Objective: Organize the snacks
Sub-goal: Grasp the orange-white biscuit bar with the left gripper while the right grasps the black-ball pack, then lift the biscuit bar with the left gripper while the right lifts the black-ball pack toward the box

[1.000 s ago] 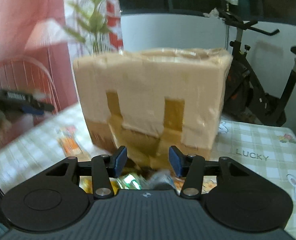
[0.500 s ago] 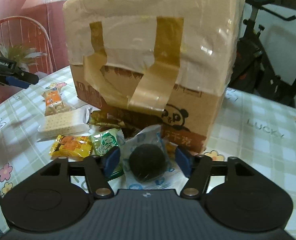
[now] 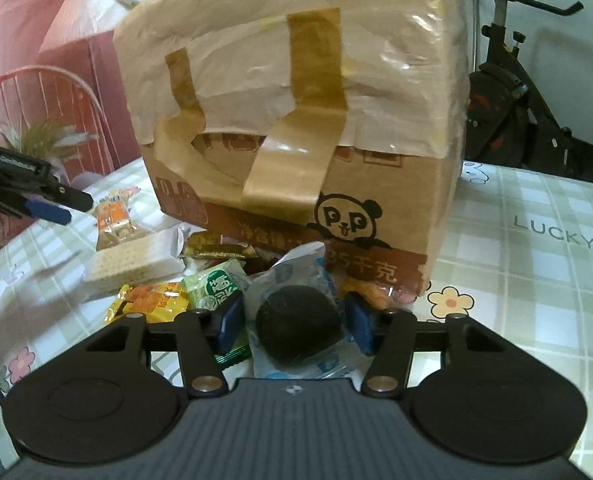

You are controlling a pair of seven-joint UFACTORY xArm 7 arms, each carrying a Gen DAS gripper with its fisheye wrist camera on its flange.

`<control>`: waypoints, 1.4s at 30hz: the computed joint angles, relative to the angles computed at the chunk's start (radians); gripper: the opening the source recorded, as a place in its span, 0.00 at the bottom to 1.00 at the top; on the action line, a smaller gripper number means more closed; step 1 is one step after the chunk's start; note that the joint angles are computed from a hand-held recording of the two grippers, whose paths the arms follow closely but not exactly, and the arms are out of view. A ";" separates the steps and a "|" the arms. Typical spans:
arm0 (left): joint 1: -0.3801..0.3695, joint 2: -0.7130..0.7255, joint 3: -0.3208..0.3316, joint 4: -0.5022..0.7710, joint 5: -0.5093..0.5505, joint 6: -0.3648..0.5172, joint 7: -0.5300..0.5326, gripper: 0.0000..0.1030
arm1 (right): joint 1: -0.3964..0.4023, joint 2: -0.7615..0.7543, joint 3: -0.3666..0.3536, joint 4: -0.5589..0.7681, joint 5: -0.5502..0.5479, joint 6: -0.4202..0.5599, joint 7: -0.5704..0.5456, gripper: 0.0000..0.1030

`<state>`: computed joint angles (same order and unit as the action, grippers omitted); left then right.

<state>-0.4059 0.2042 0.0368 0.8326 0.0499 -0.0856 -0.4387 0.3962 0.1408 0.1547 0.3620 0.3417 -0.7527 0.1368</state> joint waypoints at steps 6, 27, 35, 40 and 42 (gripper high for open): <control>-0.275 0.120 0.300 0.133 0.085 0.065 -0.186 0.68 | 0.004 0.004 0.000 0.004 0.005 -0.005 -0.008 0.55; -0.468 0.143 0.508 0.060 0.321 -0.016 -0.295 0.43 | -0.009 0.009 -0.003 0.002 -0.030 -0.012 0.031 0.55; -0.508 0.087 0.541 -0.014 0.246 -0.075 -0.193 0.41 | -0.004 0.009 -0.003 0.006 -0.018 -0.003 0.020 0.55; -0.496 0.059 0.516 -0.048 0.197 -0.109 -0.133 0.41 | 0.014 0.002 0.000 0.015 0.030 0.021 -0.012 0.54; -0.486 0.043 0.501 -0.064 0.181 -0.124 -0.108 0.41 | 0.036 -0.012 0.003 0.021 0.095 0.049 -0.059 0.53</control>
